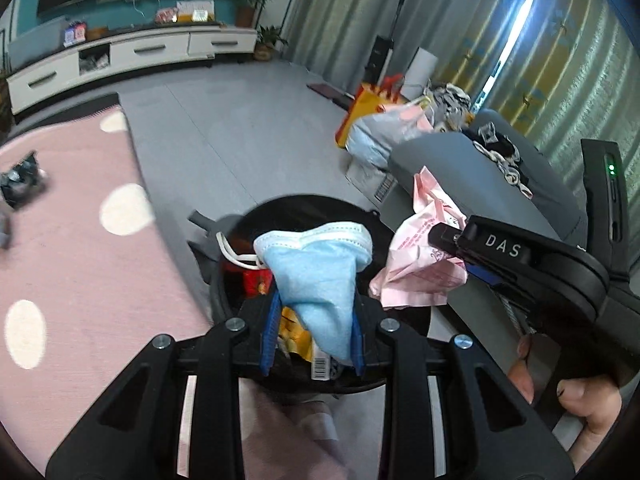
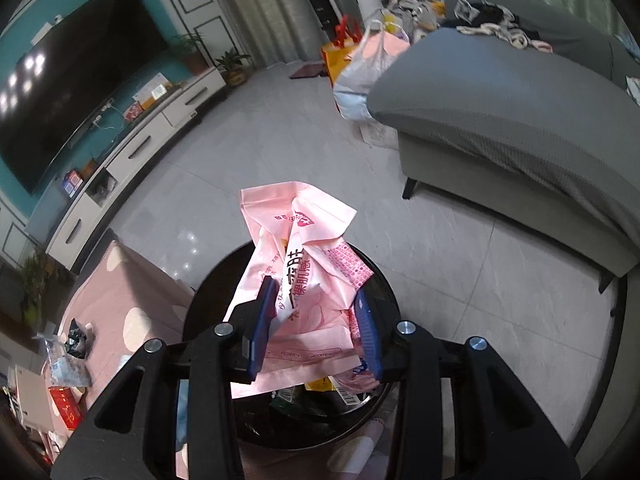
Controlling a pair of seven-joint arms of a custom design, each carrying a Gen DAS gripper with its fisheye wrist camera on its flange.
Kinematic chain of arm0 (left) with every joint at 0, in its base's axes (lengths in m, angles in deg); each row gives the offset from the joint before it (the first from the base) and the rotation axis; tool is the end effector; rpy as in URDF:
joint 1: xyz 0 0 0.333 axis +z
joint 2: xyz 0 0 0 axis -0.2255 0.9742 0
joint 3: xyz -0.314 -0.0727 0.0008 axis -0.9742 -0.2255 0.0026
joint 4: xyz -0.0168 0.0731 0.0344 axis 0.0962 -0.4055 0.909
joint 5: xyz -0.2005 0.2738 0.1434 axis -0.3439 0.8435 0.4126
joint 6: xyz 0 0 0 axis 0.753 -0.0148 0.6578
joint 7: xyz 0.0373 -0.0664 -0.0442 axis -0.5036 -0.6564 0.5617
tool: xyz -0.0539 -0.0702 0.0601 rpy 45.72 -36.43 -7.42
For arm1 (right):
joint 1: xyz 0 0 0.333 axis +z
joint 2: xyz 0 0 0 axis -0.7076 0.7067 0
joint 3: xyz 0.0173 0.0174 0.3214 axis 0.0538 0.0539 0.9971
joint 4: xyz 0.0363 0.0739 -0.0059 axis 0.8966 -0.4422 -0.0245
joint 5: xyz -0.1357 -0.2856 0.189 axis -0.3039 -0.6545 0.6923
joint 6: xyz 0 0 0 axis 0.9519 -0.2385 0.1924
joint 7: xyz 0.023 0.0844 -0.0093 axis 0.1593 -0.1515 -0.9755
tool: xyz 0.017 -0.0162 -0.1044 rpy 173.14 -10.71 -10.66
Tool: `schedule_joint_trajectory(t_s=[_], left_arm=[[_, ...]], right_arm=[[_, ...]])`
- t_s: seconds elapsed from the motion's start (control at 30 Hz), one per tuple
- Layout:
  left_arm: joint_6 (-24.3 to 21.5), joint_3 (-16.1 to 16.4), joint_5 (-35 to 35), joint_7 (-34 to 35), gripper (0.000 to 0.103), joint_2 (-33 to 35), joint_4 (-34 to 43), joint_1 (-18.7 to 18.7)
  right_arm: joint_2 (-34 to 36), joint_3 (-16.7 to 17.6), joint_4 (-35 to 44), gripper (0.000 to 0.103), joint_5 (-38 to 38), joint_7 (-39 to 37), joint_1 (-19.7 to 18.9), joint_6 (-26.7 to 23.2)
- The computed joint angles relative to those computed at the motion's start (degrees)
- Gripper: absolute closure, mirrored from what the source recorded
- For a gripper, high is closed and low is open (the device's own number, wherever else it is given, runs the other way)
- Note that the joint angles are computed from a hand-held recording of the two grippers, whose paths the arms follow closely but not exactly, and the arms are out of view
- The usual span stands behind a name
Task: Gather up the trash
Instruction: 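Carry the blue mask and pink paper over the black bin, then open both tools to drop the mask and pink paper into the bin, then move both tools back over the trash on the rug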
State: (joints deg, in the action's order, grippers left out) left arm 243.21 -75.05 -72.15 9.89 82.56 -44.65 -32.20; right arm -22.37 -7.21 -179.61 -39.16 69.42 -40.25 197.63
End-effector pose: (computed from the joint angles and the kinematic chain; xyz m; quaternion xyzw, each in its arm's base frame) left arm 0.4729 -0.2408 0.5381 -0.5835 0.7182 -0.3699 0.0830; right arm 0.4544 0.1492 0.5699 -0.4370 0.8336 -0.1958 0.2754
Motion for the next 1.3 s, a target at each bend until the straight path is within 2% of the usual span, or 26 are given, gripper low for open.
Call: schedule_joint_trajectory(t_s=[0.17, 0.3, 0.73, 0.8, 0.87, 1.0, 1.07, 1.17, 1.3], left_arm=[[-2.01, -0.98, -0.25, 0.23, 0.073, 3.81, 2.81, 0.63], [-4.00, -2.34, -0.59, -0.22, 0.073, 6.79, 4.96, 1.92], [-5.83, -5.89, 7.14, -6.69, 0.073, 12.10, 9.15, 4.06], [-5.52, -6.22, 6.91, -6.65, 0.067, 12.26, 9.21, 4.29], [-4.54, -6.52, 5.69, -5.88, 0.052, 11.71, 8.37, 4.59], [-2.38, -6.84, 1.08, -1.51, 0.031, 9.93, 7.04, 4.88], [-1.00, -6.36, 0.88, -0.93, 0.017, 8.39, 5.81, 4.60], [1.72, -5.02, 0.61, -0.28, 0.009, 5.34, 3.43, 4.11], [5.16, -1.64, -0.86, -0.50, 0.005, 0.12, -0.55, 3.48]], right_arm=[[1.61, -1.57, 0.19, 0.063, 3.17, -2.60, 0.94, 0.35], [3.02, -2.19, 1.16, 0.063, 4.45, -4.08, 1.26, -1.25], [5.29, -3.98, 2.37, 0.059, 7.10, -7.10, 3.00, -4.77], [5.33, -3.99, 2.55, 0.056, 7.06, -7.15, 3.10, -5.36], [5.26, -4.13, 2.58, 0.054, 7.29, -7.48, 3.28, -5.48], [4.70, -3.91, 2.28, 0.038, 6.78, -6.82, 3.11, -4.35], [4.05, -3.36, 2.13, 0.031, 5.39, -5.65, 2.74, -4.12], [3.18, -2.59, 1.94, 0.029, 3.46, -4.25, 2.28, -3.18], [3.08, -1.24, 2.66, 0.018, 0.34, -1.73, 1.67, -2.64]])
